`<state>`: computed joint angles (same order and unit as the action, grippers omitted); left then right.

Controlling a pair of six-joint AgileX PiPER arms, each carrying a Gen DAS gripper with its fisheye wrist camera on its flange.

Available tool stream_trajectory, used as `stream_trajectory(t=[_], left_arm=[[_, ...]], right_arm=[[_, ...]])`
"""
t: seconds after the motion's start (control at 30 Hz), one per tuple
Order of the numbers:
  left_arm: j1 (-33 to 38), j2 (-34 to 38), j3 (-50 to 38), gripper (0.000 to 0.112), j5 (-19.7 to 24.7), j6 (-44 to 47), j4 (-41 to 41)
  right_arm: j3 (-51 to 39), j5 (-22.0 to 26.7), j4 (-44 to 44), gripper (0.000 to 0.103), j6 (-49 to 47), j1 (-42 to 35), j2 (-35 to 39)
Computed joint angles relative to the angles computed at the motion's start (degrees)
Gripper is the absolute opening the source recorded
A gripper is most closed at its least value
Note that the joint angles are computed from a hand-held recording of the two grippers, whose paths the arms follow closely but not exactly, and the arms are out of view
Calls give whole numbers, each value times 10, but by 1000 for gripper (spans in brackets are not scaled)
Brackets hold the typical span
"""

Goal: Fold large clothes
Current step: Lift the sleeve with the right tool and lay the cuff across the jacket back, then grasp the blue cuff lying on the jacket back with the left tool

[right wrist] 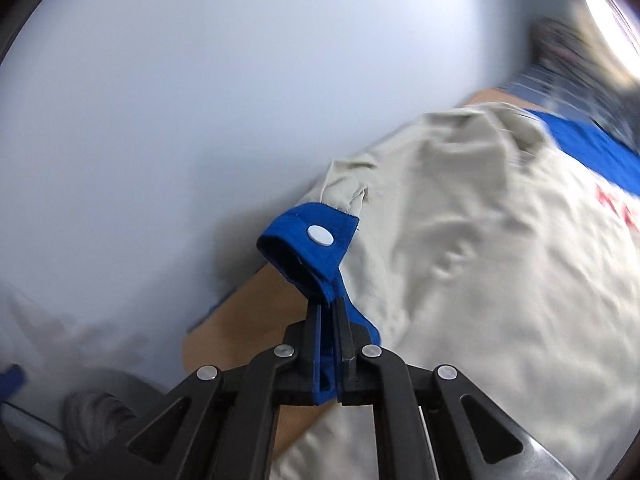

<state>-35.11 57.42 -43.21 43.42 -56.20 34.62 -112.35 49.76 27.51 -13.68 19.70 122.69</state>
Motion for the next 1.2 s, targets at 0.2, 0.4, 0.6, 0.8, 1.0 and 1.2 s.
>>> stream_trajectory(t=[0.2,0.4,0.6,0.8,1.0,1.2], left_arm=[[50,61,-36,60,-84,96,-84],[59,152,-88,60,-138,178,-149],[64,297,-198,60,-165,338,-329],[48,484,-394,79,-107,382,-430],[-8,691,-664,79,71,259,-283],[-22,827,-837,79,197,212,-237]], right_arm=[[279,-98,174,0,-89,-97,-144],[415,-91,288,0,-151,-157,-183],[459,-88,275,33,-234,-156,-225],[492,-116,236,41,-262,-230,-263],[476,-111,205,49,-255,-300,-251],[453,-109,176,49,-259,-318,-239]])
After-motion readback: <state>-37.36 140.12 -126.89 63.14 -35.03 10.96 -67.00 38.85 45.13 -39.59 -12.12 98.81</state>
